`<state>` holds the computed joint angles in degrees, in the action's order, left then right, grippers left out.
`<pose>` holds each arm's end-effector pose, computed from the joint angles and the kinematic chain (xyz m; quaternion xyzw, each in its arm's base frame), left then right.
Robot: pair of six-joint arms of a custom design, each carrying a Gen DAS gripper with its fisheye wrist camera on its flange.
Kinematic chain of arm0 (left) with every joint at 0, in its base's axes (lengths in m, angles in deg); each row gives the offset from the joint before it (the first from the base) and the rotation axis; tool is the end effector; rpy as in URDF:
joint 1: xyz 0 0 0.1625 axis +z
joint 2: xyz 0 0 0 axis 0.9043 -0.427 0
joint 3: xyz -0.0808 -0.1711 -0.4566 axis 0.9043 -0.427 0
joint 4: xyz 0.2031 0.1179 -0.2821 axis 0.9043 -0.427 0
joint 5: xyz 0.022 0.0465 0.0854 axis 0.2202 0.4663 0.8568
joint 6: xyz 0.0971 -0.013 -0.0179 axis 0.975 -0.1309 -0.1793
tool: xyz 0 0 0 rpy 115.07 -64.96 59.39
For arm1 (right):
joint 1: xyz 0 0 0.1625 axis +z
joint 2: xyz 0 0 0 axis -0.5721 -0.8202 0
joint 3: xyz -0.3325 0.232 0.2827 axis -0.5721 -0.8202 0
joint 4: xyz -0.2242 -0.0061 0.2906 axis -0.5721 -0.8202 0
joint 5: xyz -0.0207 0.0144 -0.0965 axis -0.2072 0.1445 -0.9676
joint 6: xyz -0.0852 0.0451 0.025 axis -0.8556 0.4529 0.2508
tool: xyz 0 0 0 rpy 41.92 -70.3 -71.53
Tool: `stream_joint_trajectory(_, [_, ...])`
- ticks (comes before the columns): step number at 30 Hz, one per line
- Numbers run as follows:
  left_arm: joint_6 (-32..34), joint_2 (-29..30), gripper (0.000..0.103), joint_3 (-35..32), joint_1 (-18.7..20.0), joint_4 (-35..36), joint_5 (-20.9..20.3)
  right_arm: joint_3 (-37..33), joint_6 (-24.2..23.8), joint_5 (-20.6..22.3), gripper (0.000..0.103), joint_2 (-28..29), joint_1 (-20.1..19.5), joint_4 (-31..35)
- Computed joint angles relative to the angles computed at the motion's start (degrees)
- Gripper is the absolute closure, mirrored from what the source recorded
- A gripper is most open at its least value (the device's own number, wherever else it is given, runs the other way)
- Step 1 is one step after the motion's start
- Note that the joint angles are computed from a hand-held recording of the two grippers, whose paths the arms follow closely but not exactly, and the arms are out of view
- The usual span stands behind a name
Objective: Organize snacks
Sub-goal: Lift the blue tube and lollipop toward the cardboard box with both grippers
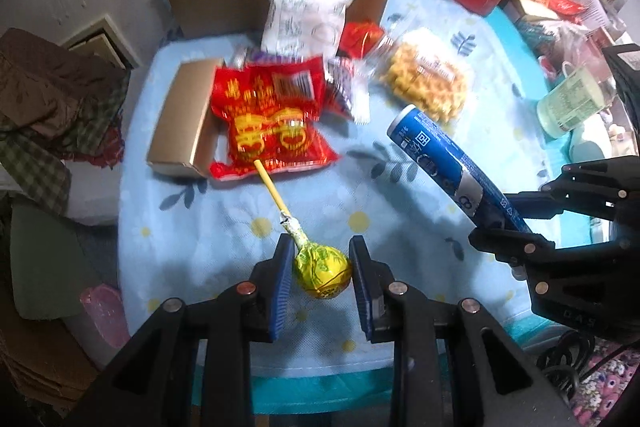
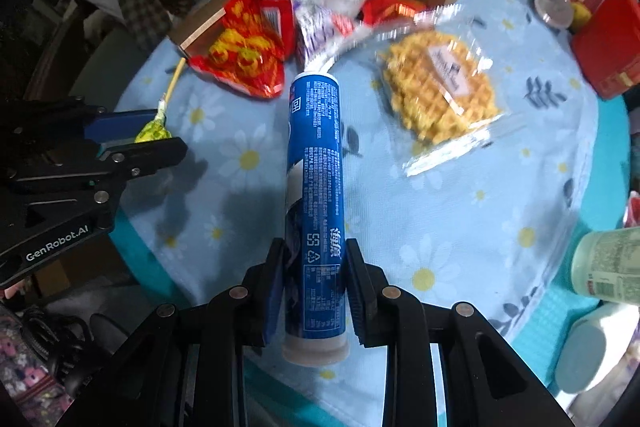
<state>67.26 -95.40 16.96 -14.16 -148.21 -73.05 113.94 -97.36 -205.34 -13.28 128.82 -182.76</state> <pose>-0.3299 -0.7061 0.0493 0.2230 0.9159 -0.0587 0.3286 0.1274 -0.6837 0.2277 0.1751 -0.9433 0.0197 0.2812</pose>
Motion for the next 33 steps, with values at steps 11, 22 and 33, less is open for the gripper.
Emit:
stream_joint_trajectory(11, [4.22,-2.75,0.075,2.02,-2.92,-7.16,1.81,3.1,-3.88,2.06,0.075,-3.84,3.27,-7.29])
stream_joint_trajectory(22, [7.99,-4.41,0.075,0.44,-5.12,-12.86,1.45,1.05,-6.04,4.48,0.075,-4.97,5.62,-9.61])
stream_joint_trajectory(33, [13.68,-2.96,0.075,-6.92,-5.61,-15.84,4.57,-7.0,-8.42,7.25,0.075,-2.65,7.4,-7.21])
